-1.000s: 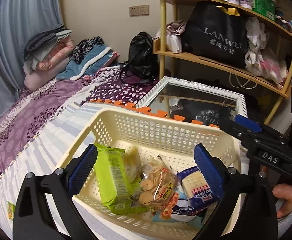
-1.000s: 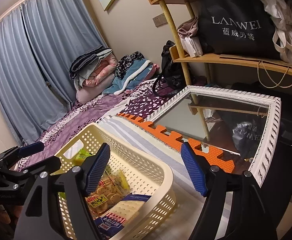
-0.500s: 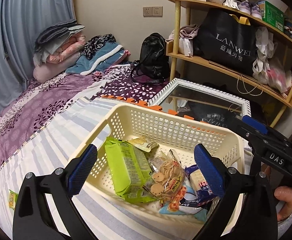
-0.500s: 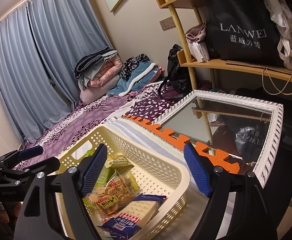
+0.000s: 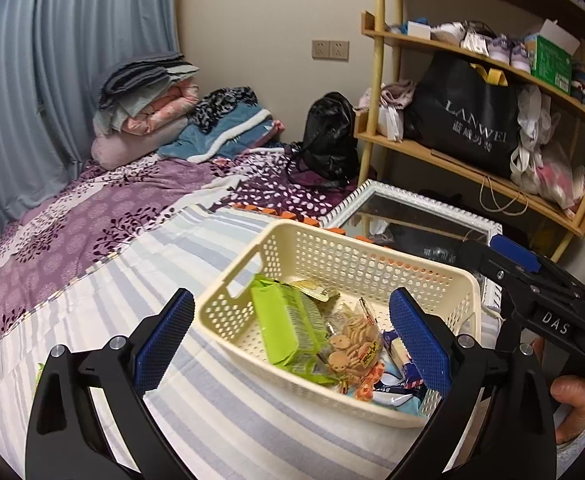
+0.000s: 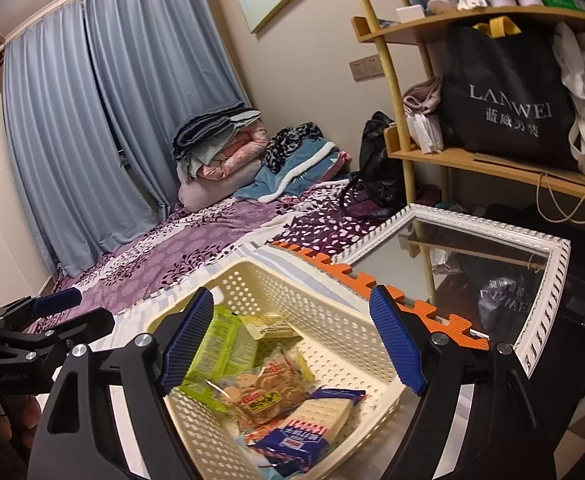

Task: Organize snacks
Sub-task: 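Move both grippers back over the remaining snack pile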

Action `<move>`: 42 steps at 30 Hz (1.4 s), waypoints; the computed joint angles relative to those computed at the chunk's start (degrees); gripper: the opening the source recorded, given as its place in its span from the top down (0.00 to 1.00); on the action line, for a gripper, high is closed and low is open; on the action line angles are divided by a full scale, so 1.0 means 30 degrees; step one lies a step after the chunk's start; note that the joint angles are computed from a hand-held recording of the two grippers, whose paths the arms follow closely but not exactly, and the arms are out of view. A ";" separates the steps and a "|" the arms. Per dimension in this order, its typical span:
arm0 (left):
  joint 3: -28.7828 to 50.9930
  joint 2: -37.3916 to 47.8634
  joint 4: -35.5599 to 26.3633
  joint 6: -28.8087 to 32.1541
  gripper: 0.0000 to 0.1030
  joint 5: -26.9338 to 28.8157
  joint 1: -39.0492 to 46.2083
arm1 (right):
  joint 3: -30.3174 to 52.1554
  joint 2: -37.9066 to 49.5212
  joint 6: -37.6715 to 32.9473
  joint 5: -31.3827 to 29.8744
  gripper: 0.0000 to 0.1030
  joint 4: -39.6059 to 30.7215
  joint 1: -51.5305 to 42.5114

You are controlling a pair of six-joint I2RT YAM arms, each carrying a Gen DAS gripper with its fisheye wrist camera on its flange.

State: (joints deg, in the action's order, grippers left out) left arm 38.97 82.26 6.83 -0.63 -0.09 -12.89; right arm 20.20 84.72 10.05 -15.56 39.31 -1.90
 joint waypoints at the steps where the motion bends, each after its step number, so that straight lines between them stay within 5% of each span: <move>1: -0.0199 -0.0369 -0.0056 -0.0008 0.04 0.0059 0.0145 | -0.0133 -0.0409 0.0004 0.0189 0.22 -0.0182 0.0291; 14: -0.3192 -0.6618 -0.1804 -0.0067 0.03 0.1911 0.3448 | -0.1289 -0.5492 -0.0376 0.2776 0.11 -0.3126 0.4357; 23: -0.4826 -0.9727 -0.3215 0.0587 0.03 0.4939 0.7819 | -0.1229 -0.6851 0.0039 0.4112 0.08 -0.4778 0.7099; 42: -0.5687 -0.7673 -0.3369 0.3345 0.03 1.0606 1.7094 | 0.0606 -0.3178 0.0814 0.6609 0.07 -0.4596 1.2919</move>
